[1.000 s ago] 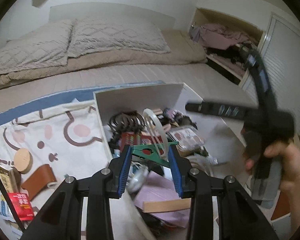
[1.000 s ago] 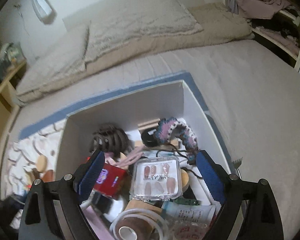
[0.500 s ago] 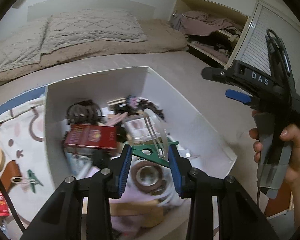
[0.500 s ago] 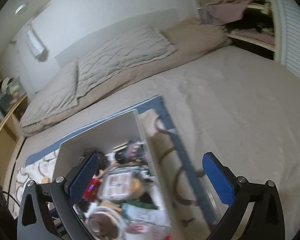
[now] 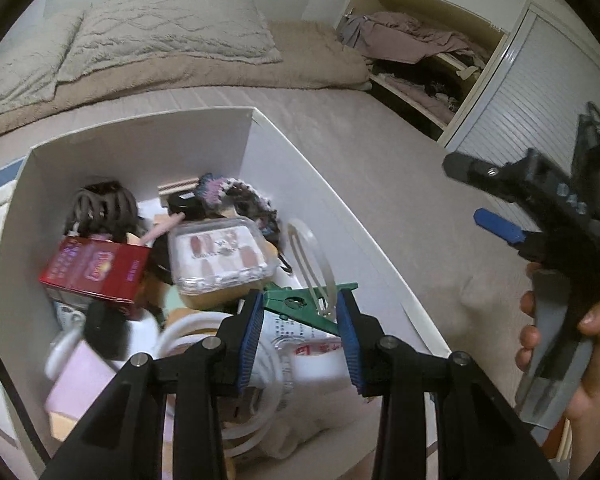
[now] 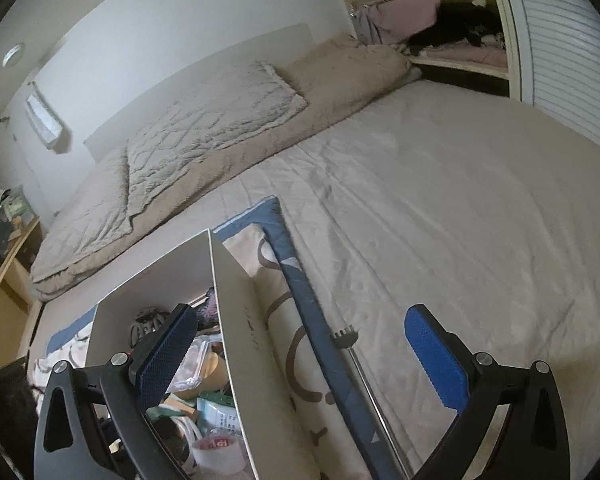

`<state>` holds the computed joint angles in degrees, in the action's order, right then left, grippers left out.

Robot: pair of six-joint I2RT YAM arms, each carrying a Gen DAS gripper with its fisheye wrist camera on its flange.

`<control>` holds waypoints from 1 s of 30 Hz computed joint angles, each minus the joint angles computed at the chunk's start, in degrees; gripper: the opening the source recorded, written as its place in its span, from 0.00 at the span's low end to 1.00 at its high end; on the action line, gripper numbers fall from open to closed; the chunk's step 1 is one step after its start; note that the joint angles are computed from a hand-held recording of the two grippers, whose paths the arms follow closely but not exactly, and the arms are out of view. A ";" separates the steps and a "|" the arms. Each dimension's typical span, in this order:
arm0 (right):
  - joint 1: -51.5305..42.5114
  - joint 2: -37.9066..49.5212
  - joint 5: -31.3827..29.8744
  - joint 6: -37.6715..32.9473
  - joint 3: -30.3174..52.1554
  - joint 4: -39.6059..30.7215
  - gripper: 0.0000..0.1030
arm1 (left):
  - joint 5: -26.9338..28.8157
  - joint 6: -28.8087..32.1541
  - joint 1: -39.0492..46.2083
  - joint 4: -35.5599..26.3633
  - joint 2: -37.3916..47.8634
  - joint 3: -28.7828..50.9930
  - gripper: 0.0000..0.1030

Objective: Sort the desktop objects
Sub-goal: 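Lower the nail-tip box into the shoebox and open the right tool while the left tool lowers the clip, then open the left tool to drop the green clip into the shoebox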

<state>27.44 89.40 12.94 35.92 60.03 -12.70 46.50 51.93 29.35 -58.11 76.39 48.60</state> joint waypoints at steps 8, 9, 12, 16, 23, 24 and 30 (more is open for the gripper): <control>-0.44 -3.26 0.30 -0.82 -3.39 1.94 1.00 | -2.57 -7.64 -6.12 7.31 -3.74 -5.17 0.36; -0.57 -3.59 0.48 -1.06 -3.76 2.08 1.00 | -2.76 -7.55 -6.46 7.70 -4.12 -5.57 0.36; -1.29 -4.33 -0.07 -0.61 -4.73 2.18 1.00 | -2.57 -7.65 -6.91 7.98 -4.25 -5.66 0.36; -1.66 -4.71 -0.21 -1.30 -5.05 1.15 1.00 | -2.59 -9.71 -7.63 8.73 -3.50 -5.46 0.38; -2.47 -5.06 -0.91 -1.39 -5.64 1.65 1.00 | -1.35 -9.39 -6.78 8.31 -5.51 -5.70 0.75; -2.41 -5.12 -0.93 -1.37 -5.67 1.79 1.00 | -1.32 -9.15 -6.72 8.45 -5.78 -5.95 0.75; -1.15 -5.54 -0.36 -1.73 -4.75 0.73 1.00 | -1.27 -7.20 -5.96 8.35 -7.64 -7.14 0.75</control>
